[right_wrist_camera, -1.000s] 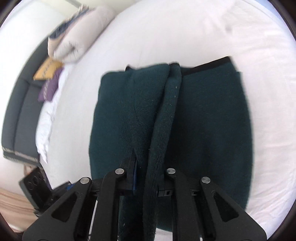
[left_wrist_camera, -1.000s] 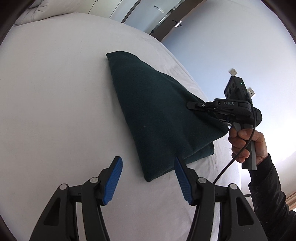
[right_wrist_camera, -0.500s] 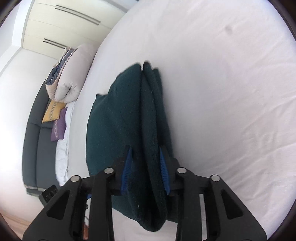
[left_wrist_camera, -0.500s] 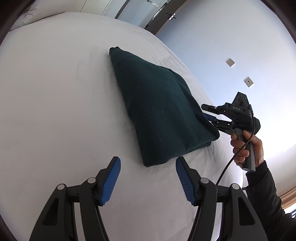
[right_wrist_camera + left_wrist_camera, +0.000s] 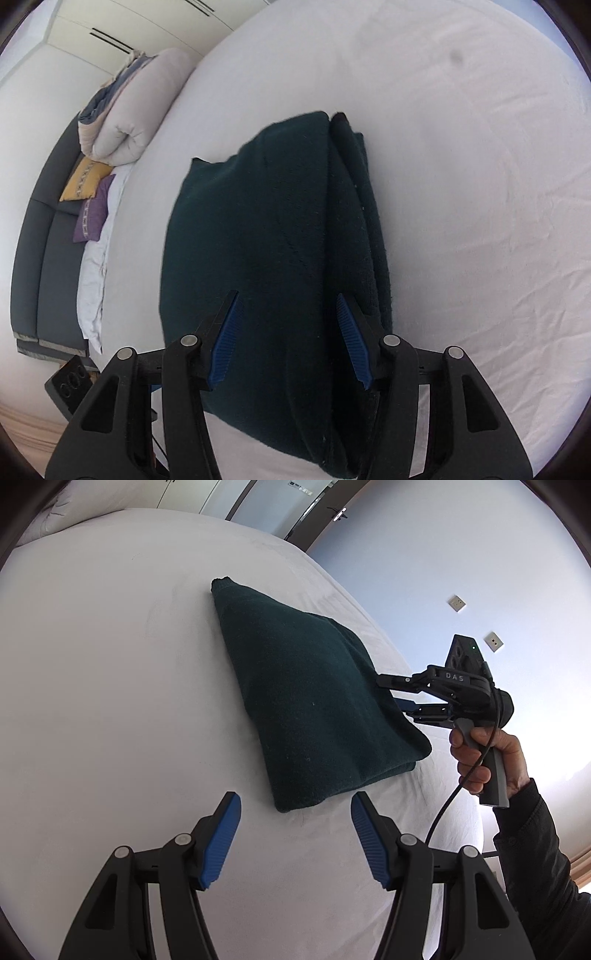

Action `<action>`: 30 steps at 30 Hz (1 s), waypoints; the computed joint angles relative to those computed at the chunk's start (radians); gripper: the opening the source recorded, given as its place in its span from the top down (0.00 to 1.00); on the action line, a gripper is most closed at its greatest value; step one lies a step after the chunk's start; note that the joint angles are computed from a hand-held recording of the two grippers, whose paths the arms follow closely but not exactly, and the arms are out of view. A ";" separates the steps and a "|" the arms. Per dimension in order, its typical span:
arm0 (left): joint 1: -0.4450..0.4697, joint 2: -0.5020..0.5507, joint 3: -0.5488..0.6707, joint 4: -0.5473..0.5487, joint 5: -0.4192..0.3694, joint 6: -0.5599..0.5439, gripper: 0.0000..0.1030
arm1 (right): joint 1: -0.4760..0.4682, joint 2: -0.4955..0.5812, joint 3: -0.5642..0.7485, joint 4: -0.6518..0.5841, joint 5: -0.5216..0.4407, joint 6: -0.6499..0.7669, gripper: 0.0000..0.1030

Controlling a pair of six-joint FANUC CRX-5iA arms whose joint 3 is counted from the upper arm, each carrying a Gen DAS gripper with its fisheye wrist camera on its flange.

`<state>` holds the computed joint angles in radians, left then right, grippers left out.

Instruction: Fold small clothes

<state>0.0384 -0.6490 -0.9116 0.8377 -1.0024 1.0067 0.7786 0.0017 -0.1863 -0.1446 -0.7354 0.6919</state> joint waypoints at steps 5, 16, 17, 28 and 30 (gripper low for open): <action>0.007 0.013 0.000 0.005 0.007 0.009 0.38 | 0.010 0.005 -0.055 0.027 0.080 0.015 0.92; -0.108 0.126 0.089 -0.023 0.133 0.020 0.38 | -0.003 -0.195 -0.313 0.028 0.259 -0.109 0.93; -0.117 0.143 0.101 -0.032 0.149 0.027 0.38 | -0.004 -0.202 -0.324 0.037 0.268 -0.121 0.93; -0.143 0.311 0.174 -0.003 0.288 0.054 0.16 | -0.057 -0.192 -0.265 -0.116 0.206 0.073 0.83; -0.144 0.332 0.178 0.019 0.303 0.054 0.13 | -0.011 -0.242 -0.313 0.089 0.189 -0.128 0.58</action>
<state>-0.1059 -0.3166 -0.7332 0.8564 -0.6994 1.0606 0.7673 -0.2401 -0.4990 -0.0553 -0.5465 0.5635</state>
